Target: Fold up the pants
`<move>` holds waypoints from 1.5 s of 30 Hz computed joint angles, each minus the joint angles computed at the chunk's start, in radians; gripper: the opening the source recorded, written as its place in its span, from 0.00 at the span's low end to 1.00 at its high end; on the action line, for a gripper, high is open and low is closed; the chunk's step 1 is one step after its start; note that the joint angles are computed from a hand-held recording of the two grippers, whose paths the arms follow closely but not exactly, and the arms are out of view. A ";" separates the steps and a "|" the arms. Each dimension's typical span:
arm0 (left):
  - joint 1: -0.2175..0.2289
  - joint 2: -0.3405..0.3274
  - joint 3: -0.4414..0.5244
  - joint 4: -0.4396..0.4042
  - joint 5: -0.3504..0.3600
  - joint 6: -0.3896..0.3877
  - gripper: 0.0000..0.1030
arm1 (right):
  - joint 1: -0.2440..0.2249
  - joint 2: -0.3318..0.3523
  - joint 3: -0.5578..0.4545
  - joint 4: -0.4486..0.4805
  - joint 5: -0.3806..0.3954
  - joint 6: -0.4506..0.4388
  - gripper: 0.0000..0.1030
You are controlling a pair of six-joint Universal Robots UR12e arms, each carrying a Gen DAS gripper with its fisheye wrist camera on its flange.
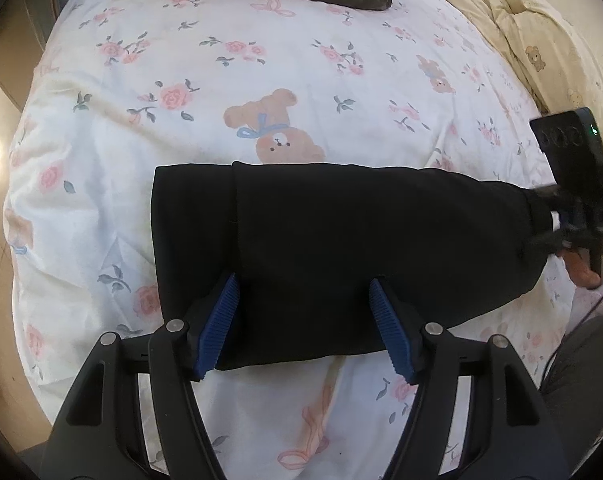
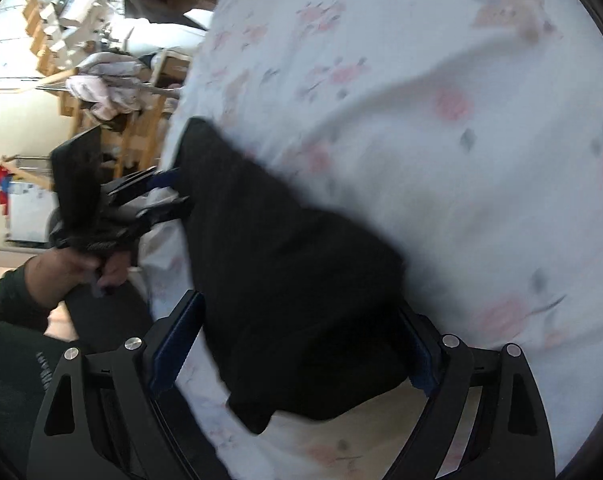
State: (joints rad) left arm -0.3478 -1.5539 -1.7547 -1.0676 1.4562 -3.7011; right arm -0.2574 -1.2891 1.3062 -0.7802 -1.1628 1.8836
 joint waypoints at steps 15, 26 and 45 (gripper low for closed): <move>0.000 -0.009 0.011 -0.013 0.000 0.011 0.65 | -0.068 -0.134 0.131 -0.175 0.078 0.377 0.17; -0.017 -0.007 0.018 -0.006 0.037 0.018 0.65 | -0.114 -0.164 0.165 -0.197 0.055 0.596 0.48; -0.091 -0.021 -0.024 0.332 0.363 -0.170 0.22 | 0.023 -0.487 0.604 -1.352 0.160 0.904 0.00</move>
State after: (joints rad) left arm -0.4387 -1.5751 -1.7783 -0.7356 1.8189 -3.8712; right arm -0.2345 -1.7758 1.9104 -2.1325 -1.0030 2.7878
